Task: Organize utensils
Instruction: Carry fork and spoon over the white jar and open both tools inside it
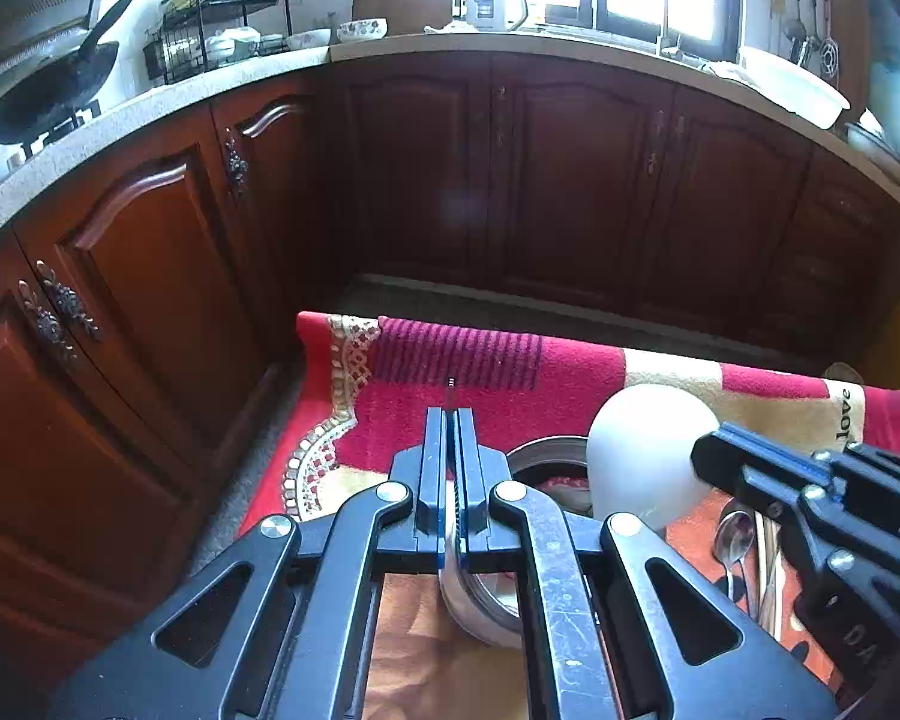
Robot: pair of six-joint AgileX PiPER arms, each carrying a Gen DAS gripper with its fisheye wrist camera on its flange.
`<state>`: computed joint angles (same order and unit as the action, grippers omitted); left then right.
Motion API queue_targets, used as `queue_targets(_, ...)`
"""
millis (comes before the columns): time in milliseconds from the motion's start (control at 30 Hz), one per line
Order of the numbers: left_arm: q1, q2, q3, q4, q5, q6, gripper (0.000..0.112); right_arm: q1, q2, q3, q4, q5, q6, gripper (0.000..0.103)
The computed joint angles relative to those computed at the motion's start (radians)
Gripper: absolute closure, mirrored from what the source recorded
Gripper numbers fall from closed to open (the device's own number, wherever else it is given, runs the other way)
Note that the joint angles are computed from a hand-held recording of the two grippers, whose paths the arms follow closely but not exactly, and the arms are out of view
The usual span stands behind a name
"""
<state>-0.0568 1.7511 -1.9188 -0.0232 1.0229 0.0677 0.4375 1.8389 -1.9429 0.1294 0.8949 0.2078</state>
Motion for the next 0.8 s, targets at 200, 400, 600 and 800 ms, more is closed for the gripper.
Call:
queue_targets(200,-0.008,0.0,-0.006,0.001,0.012,-0.003,0.112,-0.019,0.013,-0.01,0.05,0.052,-0.016,0.101)
queue_targets(400,-0.009,-0.017,0.02,0.006,-0.004,-0.004,0.111,-0.041,-0.007,0.011,0.094,0.063,-0.004,0.088)
queue_targets(600,-0.016,-0.025,0.025,0.002,0.0,-0.005,0.085,-0.049,-0.056,0.066,0.09,0.043,0.022,0.085)
queue_targets(800,-0.005,-0.04,0.029,-0.013,0.004,-0.013,0.067,-0.052,-0.1,0.097,0.071,0.041,0.028,0.084)
